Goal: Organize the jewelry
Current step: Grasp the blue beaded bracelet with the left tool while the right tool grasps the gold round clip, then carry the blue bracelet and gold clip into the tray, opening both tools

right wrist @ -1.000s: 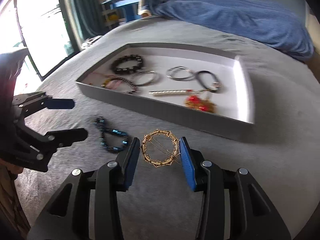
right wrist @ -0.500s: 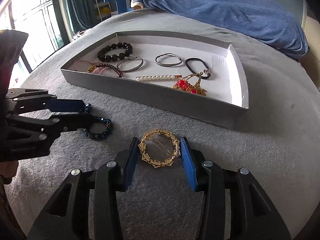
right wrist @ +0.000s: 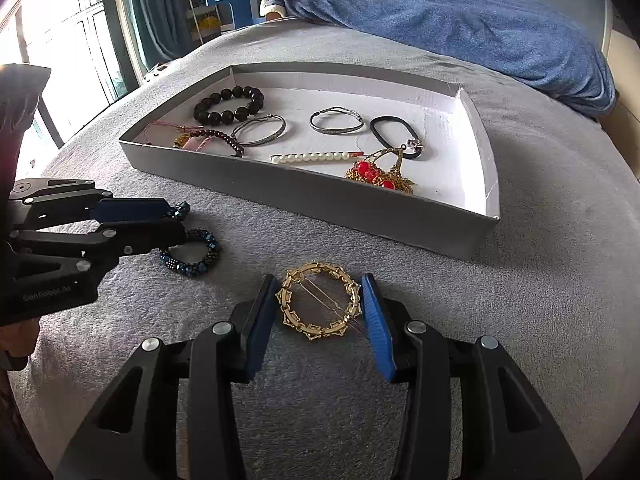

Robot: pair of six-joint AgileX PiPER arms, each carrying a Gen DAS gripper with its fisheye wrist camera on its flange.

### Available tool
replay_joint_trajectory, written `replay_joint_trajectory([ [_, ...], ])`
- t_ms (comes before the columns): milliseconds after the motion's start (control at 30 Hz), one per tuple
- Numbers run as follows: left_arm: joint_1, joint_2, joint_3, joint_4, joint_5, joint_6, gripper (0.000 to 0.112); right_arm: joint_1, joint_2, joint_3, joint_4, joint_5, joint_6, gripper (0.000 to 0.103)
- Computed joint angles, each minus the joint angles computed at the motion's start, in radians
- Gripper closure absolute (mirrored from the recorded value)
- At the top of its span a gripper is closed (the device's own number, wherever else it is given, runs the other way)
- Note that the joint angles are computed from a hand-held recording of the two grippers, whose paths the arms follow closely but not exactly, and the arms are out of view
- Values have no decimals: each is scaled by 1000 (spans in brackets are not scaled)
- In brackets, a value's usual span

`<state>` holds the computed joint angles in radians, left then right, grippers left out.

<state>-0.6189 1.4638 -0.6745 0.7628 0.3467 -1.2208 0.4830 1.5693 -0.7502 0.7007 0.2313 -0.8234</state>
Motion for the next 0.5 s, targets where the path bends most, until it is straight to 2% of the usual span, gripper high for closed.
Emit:
replay_joint_trajectory([
  [167,0,5,-1,3,6,3,85,0,1,-1,4,0,-3,60],
  [267,-5,3,-5,9,12,5,93,-4,2,-2,23,3,-23,62],
  [333,1,-4,-2,9,0,9,105,-10,0,-4,59,12,-59,62],
  [500,-16,-27,-4,39,1,-8,105,-24,-11,-18,147,54,-137,62],
])
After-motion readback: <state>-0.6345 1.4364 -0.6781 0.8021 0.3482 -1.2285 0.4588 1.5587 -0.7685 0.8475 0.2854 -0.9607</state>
